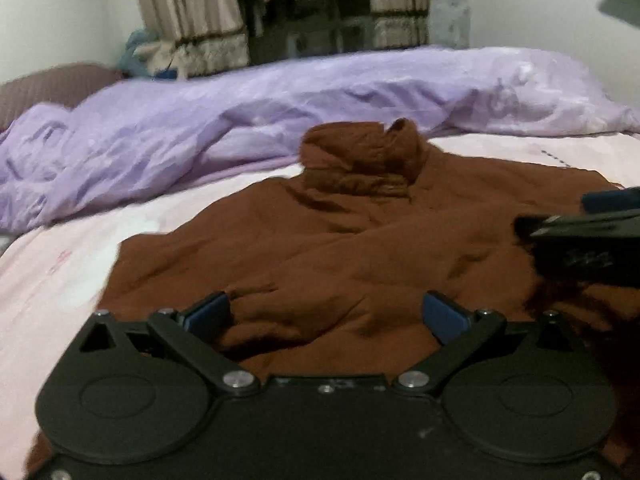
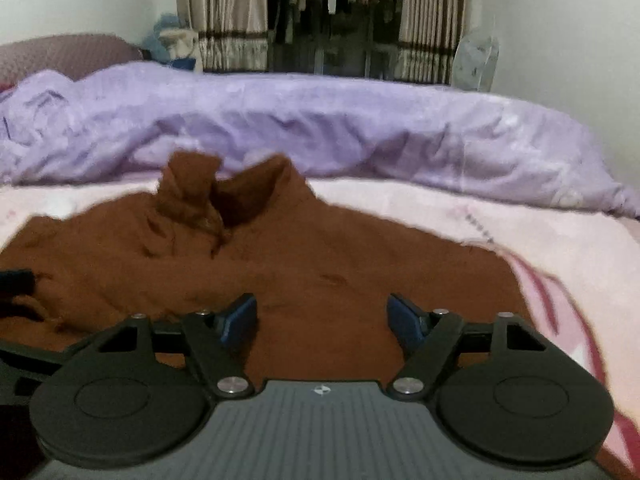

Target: Fold large clothes

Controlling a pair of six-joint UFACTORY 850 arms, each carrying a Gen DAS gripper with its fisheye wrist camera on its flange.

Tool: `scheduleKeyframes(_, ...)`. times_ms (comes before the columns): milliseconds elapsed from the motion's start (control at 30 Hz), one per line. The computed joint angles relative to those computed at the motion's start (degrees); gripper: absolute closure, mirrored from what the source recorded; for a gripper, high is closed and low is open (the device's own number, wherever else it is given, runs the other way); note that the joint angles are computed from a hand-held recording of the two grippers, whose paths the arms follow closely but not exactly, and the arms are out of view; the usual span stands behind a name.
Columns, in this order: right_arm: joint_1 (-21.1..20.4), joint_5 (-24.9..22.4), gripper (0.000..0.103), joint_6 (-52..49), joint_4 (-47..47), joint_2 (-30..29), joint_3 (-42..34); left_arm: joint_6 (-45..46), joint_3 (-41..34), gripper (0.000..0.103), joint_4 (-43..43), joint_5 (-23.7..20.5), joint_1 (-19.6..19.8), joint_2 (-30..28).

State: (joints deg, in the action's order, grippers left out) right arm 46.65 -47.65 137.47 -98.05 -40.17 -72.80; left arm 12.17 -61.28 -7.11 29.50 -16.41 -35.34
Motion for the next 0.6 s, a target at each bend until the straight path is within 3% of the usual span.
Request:
scheduleKeyframes(133, 2.99, -2.03, 0.016, -0.5, 2.32, 4.37, 3.43, -7.45, 4.51, 0.0, 5.76, -2.25, 1.89, 6.18)
scheduleKeyframes(233, 5.4, -3.75, 0.013, -4.34, 8.12, 5.19, 3.91, 0.09, 6.01, 0.0, -0.62, -4.6, 0.84, 8.22)
scheduleKeyframes(300, 4.77, -0.26, 0.012, -7.12, 11.44, 4.67, 3.21, 8.59, 3.71, 0.0, -6.97, -9.11, -0.05, 6.32)
scheduleKeyframes(367, 2.16, 7.01, 0.013, -10.31, 15.47, 3.14, 1.9, 13.79, 1.14, 0.0, -11.48, -11.84, -0.34, 2.97)
scheduleKeyframes(433, 1.42, 8.61, 0.013, -5.67, 12.72, 2.58, 2.88, 10.38, 2.94, 0.0, -10.83, -9.62, -0.25, 3.49)
scheduleKeyframes(500, 3.24, 5.45, 0.023, -5.91, 13.51, 3.81, 4.04, 12.74, 6.98, 0.0, -13.5, -6.73, -0.65, 6.96)
scheduleKeyframes(600, 7.1, 1.03, 0.022, -6.24, 17.9, 8.36, 7.26, 9.74, 14.5, 0.0, -9.59, -3.4, -0.21, 13.97)
